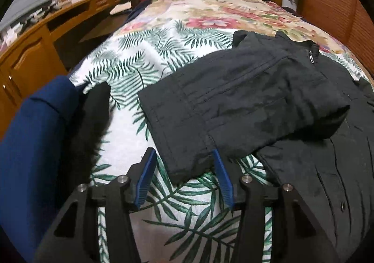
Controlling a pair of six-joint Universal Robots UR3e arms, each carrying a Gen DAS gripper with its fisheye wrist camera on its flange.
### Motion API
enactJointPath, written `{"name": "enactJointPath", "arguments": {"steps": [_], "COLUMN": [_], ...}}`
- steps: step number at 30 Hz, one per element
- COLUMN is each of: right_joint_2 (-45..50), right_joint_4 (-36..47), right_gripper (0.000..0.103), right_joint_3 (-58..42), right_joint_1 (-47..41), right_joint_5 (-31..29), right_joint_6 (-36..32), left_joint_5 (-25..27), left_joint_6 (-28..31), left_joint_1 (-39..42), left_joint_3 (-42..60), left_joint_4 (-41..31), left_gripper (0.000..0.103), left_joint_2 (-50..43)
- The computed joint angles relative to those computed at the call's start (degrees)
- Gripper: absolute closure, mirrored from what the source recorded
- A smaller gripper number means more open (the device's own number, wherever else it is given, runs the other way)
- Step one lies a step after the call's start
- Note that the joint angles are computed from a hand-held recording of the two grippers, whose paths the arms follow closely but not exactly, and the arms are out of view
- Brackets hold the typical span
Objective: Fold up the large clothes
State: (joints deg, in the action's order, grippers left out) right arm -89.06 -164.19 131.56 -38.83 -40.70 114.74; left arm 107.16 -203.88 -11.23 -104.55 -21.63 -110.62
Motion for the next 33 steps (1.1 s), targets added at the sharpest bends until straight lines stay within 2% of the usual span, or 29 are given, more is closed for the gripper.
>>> {"name": "enactJointPath", "arguments": {"steps": [3,9,10,12,13,15,18,21,24,27,31,33], "right_joint_2": [-0.16,-0.34,-0.4,-0.83,-1.13,-2.41,-5.6,-9.88,-13.75,-15.86,-17.71,-18.45], "right_joint_4": [0.33,0.74,0.85,1.29,1.47,2.78,6.8,13.21,24.28,37.73,49.23,55.58], "right_gripper": [0.0,0.0,0.0,0.0,0.0,0.0,0.0,0.0,0.0,0.0,0.0,0.0], "right_joint_3": [-0.12,-0.13,-0.11,0.11,0.3,0.78,1.57,1.88,-0.48,-4.49,-7.53,-9.22], "right_joint_1": [0.15,0.11,0.09,-0.2,-0.27,-0.79,-2.74,-5.79,-9.11,-12.5,-17.22,-19.52], "right_joint_5": [-0.06,0.11,0.17,0.65,0.77,1.25,3.3,6.38,8.56,10.66,12.26,12.57], "right_joint_6": [-0.14,-0.22,-0.32,-0.8,-0.99,-1.78,-4.17,-7.68,-12.75,-18.88,-25.73,-29.54], "left_joint_5": [-2.41,-1.07,-1.17,-2.41,-4.15,-4.26,1.88,5.87,8.71,9.24,13.17,13.88], "left_joint_6": [-1.38,-3.03,-2.76,-2.45,-3.06,-3.28,-2.7,-3.29,-2.79,-2.46,-0.72,-0.55], "left_joint_1": [0.85,0.01,-0.06,0.01,0.36,-0.88,-5.42,-9.94,-13.87,-18.14,-24.84,-27.07], "left_joint_3": [0.66,0.98,0.85,1.07,1.47,4.19,10.8,19.4,28.84,40.84,57.99,62.68], "left_joint_4": [-1.48,-0.69,-0.21,-0.59,-1.5,-4.46,-9.62,-14.73,-19.71,-25.57,-33.17,-34.57], "left_gripper": [0.053,0.055,0.059,0.085,0.091,0.1,0.103,0.103,0.103,0.103,0.103,0.103], "left_joint_2": [-0.99,-1.51,-1.59,-1.19,-0.58,0.24,0.22,0.37,-1.55,-5.58,-13.72,-16.03]}}
